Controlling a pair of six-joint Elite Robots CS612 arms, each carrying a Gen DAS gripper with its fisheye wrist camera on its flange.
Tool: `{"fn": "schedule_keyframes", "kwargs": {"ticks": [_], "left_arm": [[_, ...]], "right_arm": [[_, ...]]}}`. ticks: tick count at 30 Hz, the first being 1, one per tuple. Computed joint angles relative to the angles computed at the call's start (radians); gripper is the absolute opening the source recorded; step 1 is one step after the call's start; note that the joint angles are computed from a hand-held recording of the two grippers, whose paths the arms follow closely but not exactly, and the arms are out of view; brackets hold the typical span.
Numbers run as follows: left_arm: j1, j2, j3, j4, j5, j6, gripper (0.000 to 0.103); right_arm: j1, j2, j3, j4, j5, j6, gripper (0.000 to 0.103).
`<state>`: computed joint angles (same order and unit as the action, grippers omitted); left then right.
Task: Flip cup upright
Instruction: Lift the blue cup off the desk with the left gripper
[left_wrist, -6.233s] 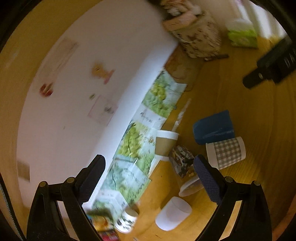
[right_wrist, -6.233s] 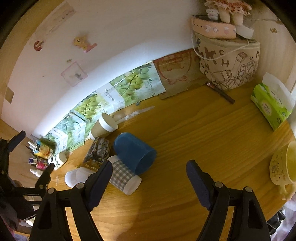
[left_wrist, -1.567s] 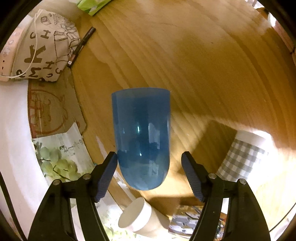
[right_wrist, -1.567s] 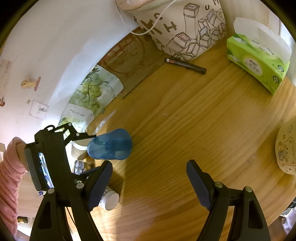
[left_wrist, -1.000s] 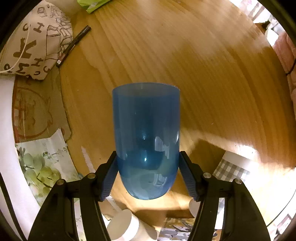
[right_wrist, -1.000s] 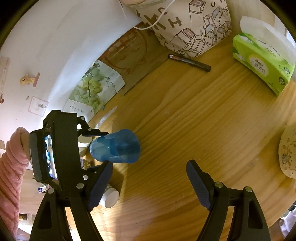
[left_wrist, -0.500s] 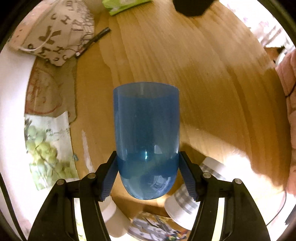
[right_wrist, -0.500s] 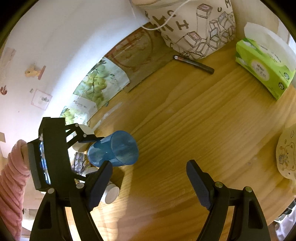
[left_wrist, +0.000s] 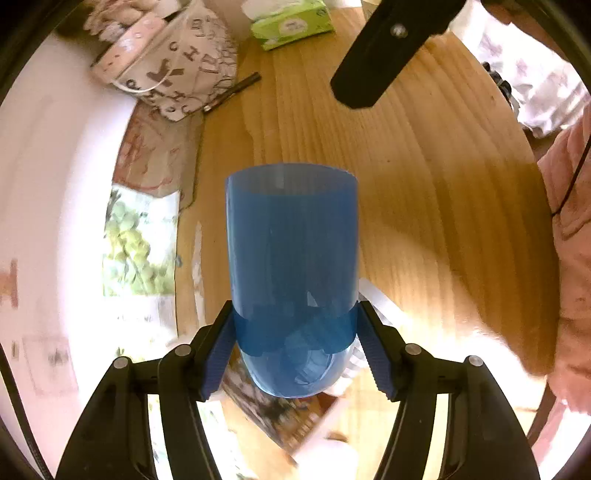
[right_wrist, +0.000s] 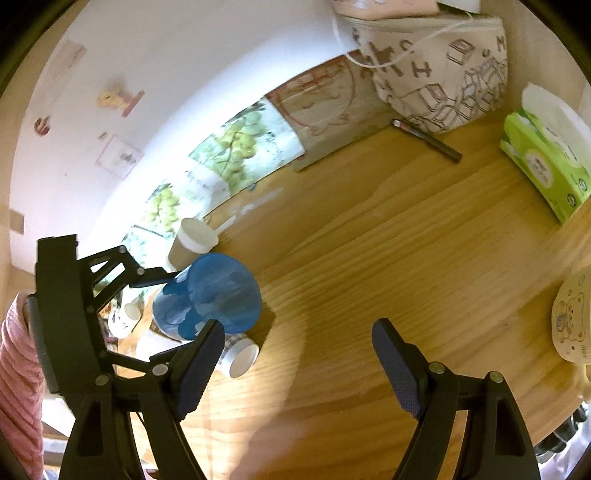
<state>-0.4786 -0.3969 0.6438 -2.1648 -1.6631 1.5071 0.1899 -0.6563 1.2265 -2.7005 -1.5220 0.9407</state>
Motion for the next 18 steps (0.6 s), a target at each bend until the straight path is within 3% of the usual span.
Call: {"fn": "schedule_keyframes", "kwargs": {"ticks": [10, 18], "left_arm": [[0.030, -0.106, 0.208, -0.169, -0.017, -0.236, 0.067], [0.065, -0.164, 0.336, -0.248, -0.017, -0.493, 0.067]], "right_arm": [[0.023, 0.010, -0.042, 0.015, 0.024, -0.076, 0.083], [0.045, 0.029, -0.094, 0.039, 0.061, -0.139, 0.083]]}}
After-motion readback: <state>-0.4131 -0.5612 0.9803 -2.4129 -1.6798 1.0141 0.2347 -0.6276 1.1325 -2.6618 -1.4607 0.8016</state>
